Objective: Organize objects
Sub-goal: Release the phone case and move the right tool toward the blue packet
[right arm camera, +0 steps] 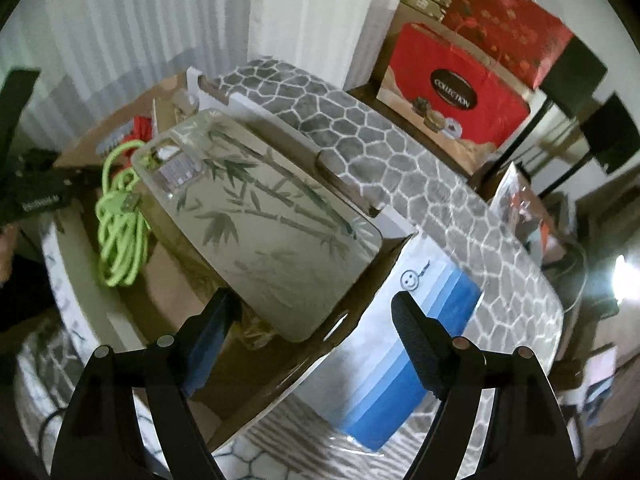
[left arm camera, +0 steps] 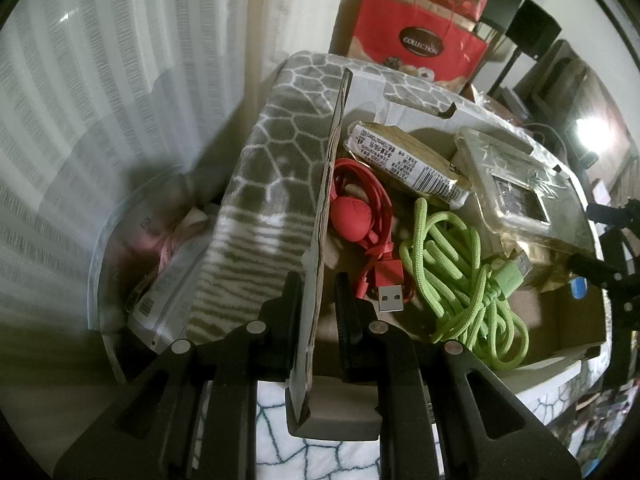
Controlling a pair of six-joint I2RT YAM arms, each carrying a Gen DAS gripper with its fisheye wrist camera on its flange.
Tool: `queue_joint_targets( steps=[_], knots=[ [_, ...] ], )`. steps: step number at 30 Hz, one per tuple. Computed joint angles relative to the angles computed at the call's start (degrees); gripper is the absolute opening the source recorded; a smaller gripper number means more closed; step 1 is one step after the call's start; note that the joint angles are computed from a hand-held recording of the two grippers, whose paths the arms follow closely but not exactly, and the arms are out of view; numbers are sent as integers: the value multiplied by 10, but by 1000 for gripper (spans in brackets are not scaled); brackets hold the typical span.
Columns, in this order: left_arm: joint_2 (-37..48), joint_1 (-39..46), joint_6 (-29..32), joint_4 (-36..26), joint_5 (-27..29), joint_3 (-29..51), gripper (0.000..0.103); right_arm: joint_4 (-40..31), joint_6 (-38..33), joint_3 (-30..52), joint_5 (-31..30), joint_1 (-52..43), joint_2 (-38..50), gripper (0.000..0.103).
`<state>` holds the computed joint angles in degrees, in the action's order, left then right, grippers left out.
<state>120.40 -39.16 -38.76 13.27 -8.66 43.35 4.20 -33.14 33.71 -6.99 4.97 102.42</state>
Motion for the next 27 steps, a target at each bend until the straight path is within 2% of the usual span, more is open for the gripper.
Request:
queue_joint_targets(
  steps=[5, 7, 9, 13, 16, 21, 27],
  knots=[
    [0, -1, -2, 3, -1, -2, 14, -60, 11, 14, -93, -56, -49, 82],
    [1, -2, -4, 4, -1, -2, 14, -52, 41, 18, -85, -58, -56, 82],
    [1, -3, -5, 3, -2, -1, 14, -34, 70, 24, -51, -52, -47, 82],
    [1, -2, -5, 4, -2, -2, 14, -15, 99, 51, -6, -46, 9, 82],
    [1, -2, -5, 4, -2, -2, 14, -16, 99, 56, -27, -60, 29, 82],
    [1, -3, -6, 3, -2, -1, 14, -41, 107, 58, -78, -117, 2, 82],
    [1, -3, -6, 2, -2, 0, 14, -64, 112, 87, -79, -189, 13, 82]
  ],
)
